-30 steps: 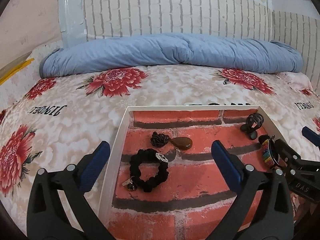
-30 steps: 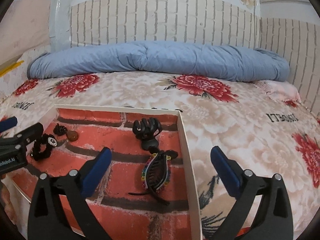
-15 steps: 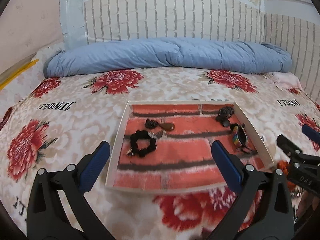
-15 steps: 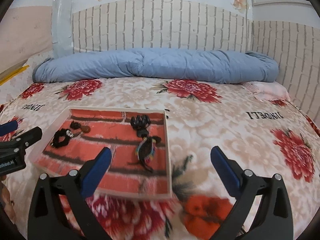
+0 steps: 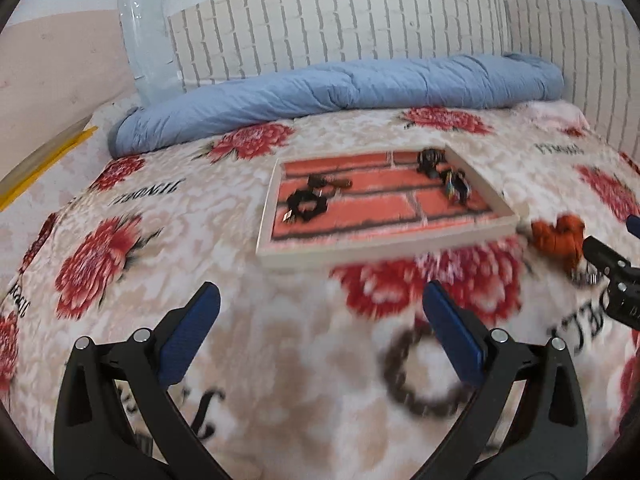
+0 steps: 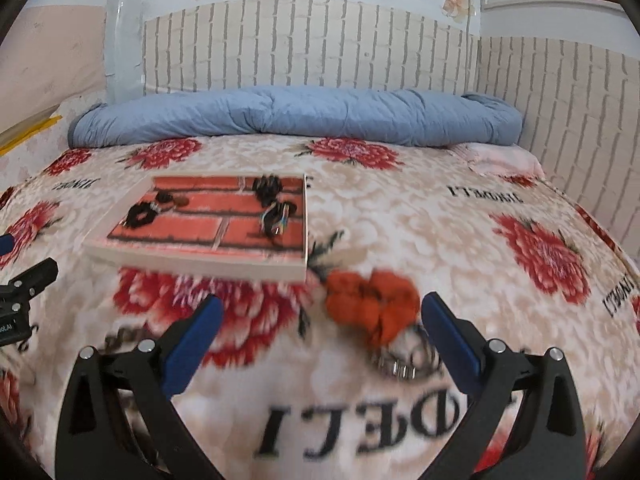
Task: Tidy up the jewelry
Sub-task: 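Move the left tool to the cream flower scrunchie while the right tool approaches the white watch strap, then close the left tool on the flower scrunchie while the right tool grips the watch strap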
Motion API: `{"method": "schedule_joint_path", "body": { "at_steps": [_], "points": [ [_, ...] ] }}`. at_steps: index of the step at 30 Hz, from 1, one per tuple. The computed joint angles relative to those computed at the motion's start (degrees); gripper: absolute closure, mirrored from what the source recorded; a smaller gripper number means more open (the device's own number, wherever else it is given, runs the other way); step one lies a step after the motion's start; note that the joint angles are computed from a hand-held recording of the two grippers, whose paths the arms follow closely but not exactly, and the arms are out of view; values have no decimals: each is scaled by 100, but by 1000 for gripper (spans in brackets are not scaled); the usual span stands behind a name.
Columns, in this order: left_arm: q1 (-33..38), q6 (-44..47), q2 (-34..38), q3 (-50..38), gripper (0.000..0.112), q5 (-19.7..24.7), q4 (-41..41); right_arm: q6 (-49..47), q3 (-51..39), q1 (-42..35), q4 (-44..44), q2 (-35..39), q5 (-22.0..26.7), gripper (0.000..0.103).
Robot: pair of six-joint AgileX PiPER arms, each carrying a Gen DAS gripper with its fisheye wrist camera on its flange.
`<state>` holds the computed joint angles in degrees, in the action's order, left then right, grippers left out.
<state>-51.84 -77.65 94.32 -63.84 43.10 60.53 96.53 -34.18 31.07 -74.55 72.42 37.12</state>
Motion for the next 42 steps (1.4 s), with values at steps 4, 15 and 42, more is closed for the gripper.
{"method": "schedule_joint_path", "body": {
  "at_steps": [4,15,42],
  "points": [
    [-197,-318,-432,755,14,186,72,432,472,680,136,-100,346,6],
    [220,-508,-1906,2628,14,188,-106,1649,945,2811,806,-271,1526,6],
    [2782,1187,-2522,3784,19,-2074,-955,1491,380,3201,1198,852,1484,6]
  ]
}}
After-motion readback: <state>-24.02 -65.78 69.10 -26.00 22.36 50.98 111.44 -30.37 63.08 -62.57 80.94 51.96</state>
